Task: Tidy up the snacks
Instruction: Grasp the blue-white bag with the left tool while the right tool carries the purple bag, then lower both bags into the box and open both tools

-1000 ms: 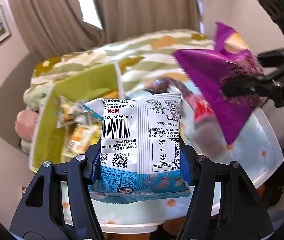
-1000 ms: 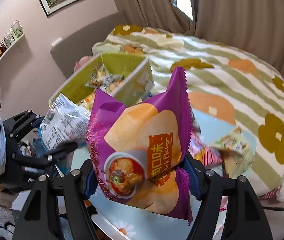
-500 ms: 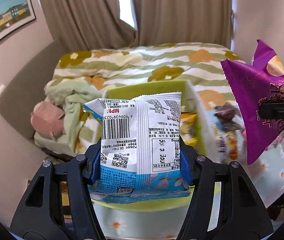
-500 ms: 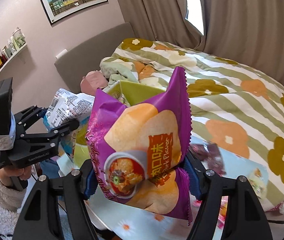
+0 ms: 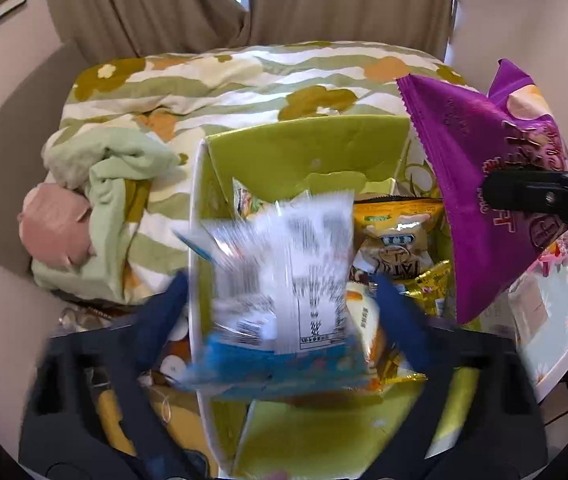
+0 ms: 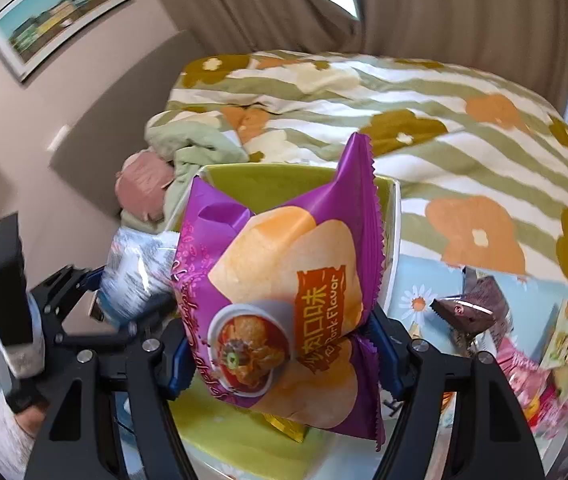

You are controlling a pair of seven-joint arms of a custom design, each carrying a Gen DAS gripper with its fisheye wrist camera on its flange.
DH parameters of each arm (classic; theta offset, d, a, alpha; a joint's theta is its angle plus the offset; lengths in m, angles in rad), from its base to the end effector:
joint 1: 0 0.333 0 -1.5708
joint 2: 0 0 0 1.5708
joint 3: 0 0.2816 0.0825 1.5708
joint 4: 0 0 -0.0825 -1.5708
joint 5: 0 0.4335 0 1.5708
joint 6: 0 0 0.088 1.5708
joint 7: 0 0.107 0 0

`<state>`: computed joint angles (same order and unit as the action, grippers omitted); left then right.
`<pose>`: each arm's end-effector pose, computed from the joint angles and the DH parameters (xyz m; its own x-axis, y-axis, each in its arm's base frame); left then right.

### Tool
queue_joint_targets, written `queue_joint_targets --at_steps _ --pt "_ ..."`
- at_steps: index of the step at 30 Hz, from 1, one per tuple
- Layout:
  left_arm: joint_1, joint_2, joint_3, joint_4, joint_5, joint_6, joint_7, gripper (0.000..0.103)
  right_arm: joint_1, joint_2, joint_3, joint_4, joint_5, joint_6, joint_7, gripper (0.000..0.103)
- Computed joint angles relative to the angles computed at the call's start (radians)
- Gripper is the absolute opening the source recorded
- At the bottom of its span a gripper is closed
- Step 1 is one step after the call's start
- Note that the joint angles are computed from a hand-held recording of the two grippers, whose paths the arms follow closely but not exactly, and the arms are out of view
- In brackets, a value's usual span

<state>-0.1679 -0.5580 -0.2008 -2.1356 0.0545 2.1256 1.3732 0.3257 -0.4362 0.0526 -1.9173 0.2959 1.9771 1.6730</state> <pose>0.4507 -0.1913 0.6438 -0.1691 -0.9840 -0.0571 -0.8313 0.1735 -0.5280 0.4637 0.2102 0.6938 0.2858 -0.9051 -0.3147 -0.8927 -0.1320 -0.4309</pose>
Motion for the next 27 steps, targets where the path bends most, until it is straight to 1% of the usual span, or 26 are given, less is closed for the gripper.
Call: queue_joint_targets --at_steps 1,2,7,11,14,19,22,24,25,26,27 --pt "-0.005 -0.003 0.006 -0.009 -0.005 0.021 0.013 0.102 -0.008 0.009 0.012 0.006 -0.020 0.000 0.028 0.068" --pt "-0.010 0.001 0.011 -0.007 -0.014 0.025 0.026 0.102 -0.011 0.016 0.018 0.012 -0.032 0.000 0.047 0.068" --pt "-0.016 0.003 0.022 -0.002 -0.043 0.017 0.057 0.102 -0.011 0.048 0.028 0.047 -0.057 -0.002 0.094 0.068" --pt "-0.009 -0.008 0.016 0.008 -0.038 0.000 0.057 0.102 -0.006 0.078 0.033 0.085 -0.070 -0.002 0.116 0.068" --pt "-0.003 -0.018 0.019 0.009 -0.039 -0.010 0.054 0.102 -0.005 0.126 0.040 0.146 -0.101 -0.013 0.115 0.069" --pt "0.003 -0.032 0.033 0.002 -0.059 -0.030 0.056 0.102 0.003 0.244 0.052 0.269 -0.140 -0.054 0.107 0.069" --pt "0.015 -0.036 0.032 -0.004 -0.046 -0.040 0.058 0.102 0.011 0.292 0.056 0.303 -0.146 -0.072 0.110 0.070" --pt "0.019 -0.038 0.034 -0.008 -0.045 -0.040 0.060 0.102 0.015 0.304 0.061 0.302 -0.157 -0.064 0.127 0.074" --pt "0.021 -0.039 0.035 -0.009 -0.043 -0.041 0.062 0.102 0.017 0.305 0.062 0.297 -0.160 -0.058 0.139 0.084" --pt "0.022 -0.039 0.034 -0.010 -0.040 -0.040 0.064 0.102 0.019 0.306 0.062 0.294 -0.161 -0.053 0.147 0.097" --pt "0.024 -0.041 0.033 -0.012 -0.037 -0.039 0.066 0.102 0.021 0.301 0.062 0.282 -0.160 -0.040 0.152 0.100"
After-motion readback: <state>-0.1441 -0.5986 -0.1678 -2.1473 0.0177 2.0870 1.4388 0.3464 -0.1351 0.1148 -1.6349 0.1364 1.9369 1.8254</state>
